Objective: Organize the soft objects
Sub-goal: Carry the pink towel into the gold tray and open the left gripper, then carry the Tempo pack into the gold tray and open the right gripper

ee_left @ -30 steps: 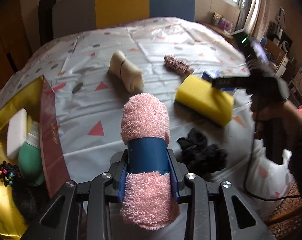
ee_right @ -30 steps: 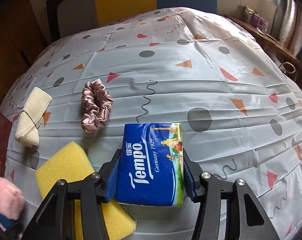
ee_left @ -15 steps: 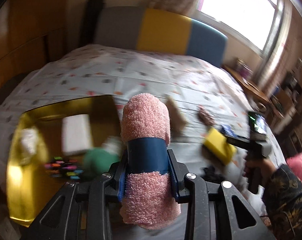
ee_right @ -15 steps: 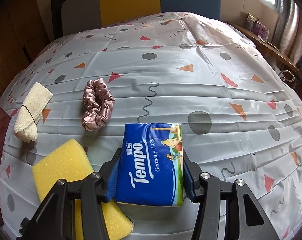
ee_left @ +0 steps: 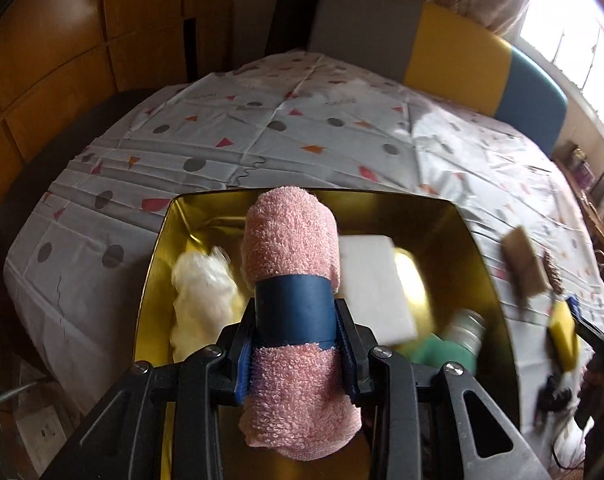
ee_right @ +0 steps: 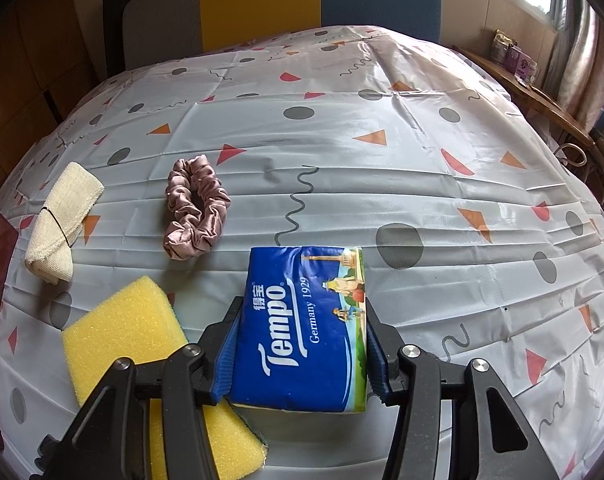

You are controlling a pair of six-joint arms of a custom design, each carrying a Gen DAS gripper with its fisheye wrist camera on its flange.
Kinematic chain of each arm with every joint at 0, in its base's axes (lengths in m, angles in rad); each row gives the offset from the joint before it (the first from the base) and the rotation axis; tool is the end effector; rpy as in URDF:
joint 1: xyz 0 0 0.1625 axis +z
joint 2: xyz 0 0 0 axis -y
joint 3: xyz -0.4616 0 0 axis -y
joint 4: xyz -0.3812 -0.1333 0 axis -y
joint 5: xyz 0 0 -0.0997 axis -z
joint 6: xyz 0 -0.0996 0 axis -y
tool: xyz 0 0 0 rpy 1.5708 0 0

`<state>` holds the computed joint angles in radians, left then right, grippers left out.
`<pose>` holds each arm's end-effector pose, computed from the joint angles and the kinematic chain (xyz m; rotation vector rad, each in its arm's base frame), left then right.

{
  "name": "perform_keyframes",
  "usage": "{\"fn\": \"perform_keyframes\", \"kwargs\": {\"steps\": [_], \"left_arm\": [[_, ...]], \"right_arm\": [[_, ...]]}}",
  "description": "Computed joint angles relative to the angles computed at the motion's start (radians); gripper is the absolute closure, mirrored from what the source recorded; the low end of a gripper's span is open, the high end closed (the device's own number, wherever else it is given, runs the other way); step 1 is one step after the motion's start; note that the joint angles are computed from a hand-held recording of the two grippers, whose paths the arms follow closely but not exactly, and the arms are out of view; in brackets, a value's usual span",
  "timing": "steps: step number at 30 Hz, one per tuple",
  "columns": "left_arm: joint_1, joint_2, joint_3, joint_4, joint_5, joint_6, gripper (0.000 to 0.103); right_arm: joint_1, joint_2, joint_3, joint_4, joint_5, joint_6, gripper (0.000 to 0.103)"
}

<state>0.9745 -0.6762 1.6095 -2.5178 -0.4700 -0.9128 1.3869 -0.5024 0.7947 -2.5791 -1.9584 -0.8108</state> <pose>-0.2022 -0.6933 0.1013 -0.3525 2.1507 -0.9269 -0.0715 -0.9076 0.2708 0.5754 -2.3496 0.5673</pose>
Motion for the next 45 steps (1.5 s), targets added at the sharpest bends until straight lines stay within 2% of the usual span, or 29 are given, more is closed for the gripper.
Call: {"fn": "perform_keyframes", "kwargs": {"steps": [5, 9, 11, 16, 17, 21, 26, 34, 37, 41, 45], "left_arm": [[0.059, 0.023, -0.069, 0.051, -0.038, 0.052, 0.065], [0.074, 0.032, -0.089, 0.103, -0.027, 0.007, 0.06], [0.069, 0.024, -0.062, 0.031, -0.03, 0.018, 0.058], [0.017, 0.005, -0.005, 0.017, 0.072, -0.033, 0.058], [-0.003, -0.001, 0.011, 0.052, 0.103, -0.077, 0.058], [-0.056, -0.004, 0.064, 0.017, 0.141, -0.102, 0.058], [-0.104, 0.024, 0.104, -0.097, 0.126, -0.04, 0.058], [-0.142, 0.054, 0.128, -0.147, 0.091, -0.036, 0.058], [-0.149, 0.052, 0.138, -0.131, 0.088, -0.057, 0.058], [-0.164, 0.051, 0.151, -0.13, 0.091, -0.082, 0.058], [-0.177, 0.052, 0.154, -0.125, 0.101, -0.091, 0.058]], "right_arm": [[0.0, 0.003, -0.004, -0.001, -0.001, -0.006, 0.049], [-0.001, 0.003, -0.006, -0.001, -0.001, -0.008, 0.049], [-0.001, 0.003, -0.006, -0.001, -0.002, -0.009, 0.049], [0.0, 0.003, -0.003, -0.008, -0.006, -0.016, 0.049], [0.001, 0.003, -0.001, -0.012, -0.008, -0.018, 0.05], [0.005, 0.006, 0.004, -0.031, -0.026, -0.03, 0.05], [0.018, 0.011, 0.002, -0.037, -0.086, -0.027, 0.051], [0.035, -0.006, 0.023, -0.059, -0.191, 0.042, 0.051], [0.032, -0.051, 0.08, -0.121, -0.149, 0.07, 0.051], [0.037, -0.112, 0.181, -0.237, -0.09, 0.048, 0.051], [0.046, -0.171, 0.27, -0.281, -0.011, 0.075, 0.051]]}}
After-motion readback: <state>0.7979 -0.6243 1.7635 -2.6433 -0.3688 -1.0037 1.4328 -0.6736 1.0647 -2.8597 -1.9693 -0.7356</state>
